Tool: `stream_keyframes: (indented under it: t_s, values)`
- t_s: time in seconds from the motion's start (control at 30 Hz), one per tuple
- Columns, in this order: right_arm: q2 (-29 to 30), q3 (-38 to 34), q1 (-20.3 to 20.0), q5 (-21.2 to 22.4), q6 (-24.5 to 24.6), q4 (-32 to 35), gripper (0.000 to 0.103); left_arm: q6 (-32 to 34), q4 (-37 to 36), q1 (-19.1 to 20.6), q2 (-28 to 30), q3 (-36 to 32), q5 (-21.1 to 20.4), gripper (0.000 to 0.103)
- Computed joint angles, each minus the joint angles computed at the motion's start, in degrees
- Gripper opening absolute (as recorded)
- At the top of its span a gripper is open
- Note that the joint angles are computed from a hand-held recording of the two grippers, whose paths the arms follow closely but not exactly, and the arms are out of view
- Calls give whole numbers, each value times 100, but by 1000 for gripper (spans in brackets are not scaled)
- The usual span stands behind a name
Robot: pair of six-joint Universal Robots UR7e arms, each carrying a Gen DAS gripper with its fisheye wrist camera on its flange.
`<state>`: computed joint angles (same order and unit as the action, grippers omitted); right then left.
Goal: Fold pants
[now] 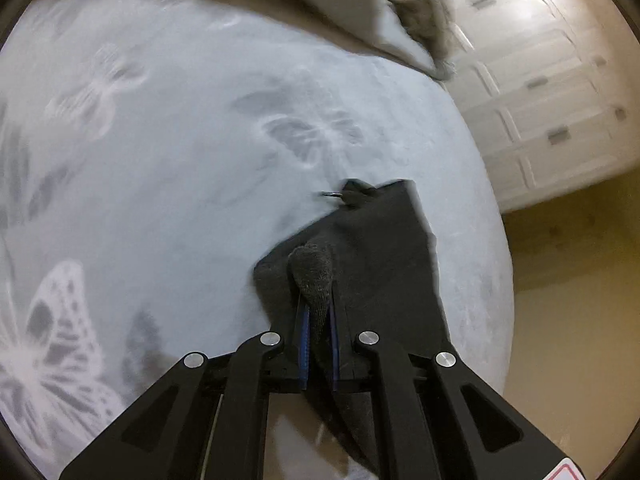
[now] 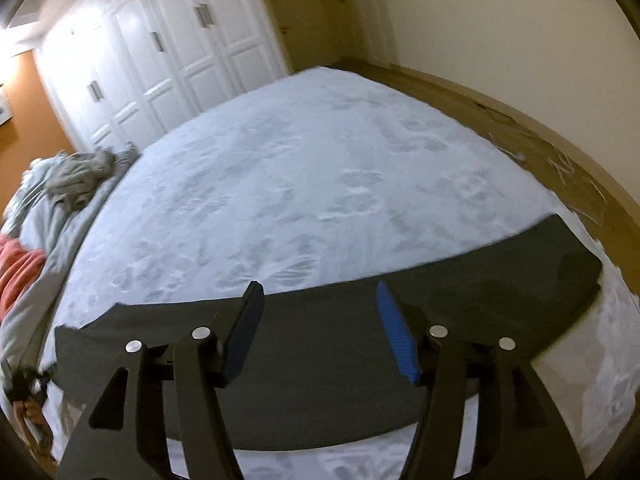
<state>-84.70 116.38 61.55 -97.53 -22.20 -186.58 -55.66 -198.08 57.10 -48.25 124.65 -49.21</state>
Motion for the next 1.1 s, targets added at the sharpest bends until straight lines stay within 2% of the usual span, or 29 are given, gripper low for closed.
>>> stream_keyframes:
  t_s: [0.1,0.17,0.2,0.27,0.3,0.33,0.43,0.5,0.57,0.67,0.77,0.87,0.97,1.03,1.1]
  values:
    - [-193,-137,-361,131,480,195,58,24,26,-86,-59,42,134,12]
    - [-329,-199,-634,-1,696,124,66,-205,130,-147,-62,88,252,15]
    - [-364,-233,-751,-125,775,68,68,-281,93,-176,-57,126,271,20]
    - [-444,-316,-1084,-428,1045,36,70,-815,684,-305,-172,165,581,58]
    - [-517,-370,-1280,-451,1215,203,70,-1122,900,-350,-179,164,721,83]
    - [-581,-393,-1452,-344,1314,319,70,-1204,876,-338,-154,145,732,86]
    - [-689,-478,-1939,-65,1479,759,70,-984,841,-211,-58,-30,493,86]
    - [-712,-540,-2168,236,1542,1110,70,-1106,1086,-240,-9,-112,650,86]
    - [-724,-611,-2391,750,1628,1562,70,-1058,1219,-280,65,-207,726,87]
    - [-658,-654,-2496,1213,1657,1768,71,-1054,1135,-296,150,-253,769,87]
    - [-541,-655,-2446,1259,1676,1544,81,-1045,849,-282,166,-189,689,87]
    - [-464,-662,-2330,1229,1642,1448,81,-1034,-212,-309,132,268,292,87]
    - [-360,-730,-2265,1342,1608,1448,81,-1127,-638,-332,71,540,152,87]
    - [-262,-768,-2158,1265,1560,1302,81,-1024,-415,-174,51,365,-57,88]
    - [-139,-809,-2061,1154,1554,1140,81,-881,-54,-114,100,61,23,89]
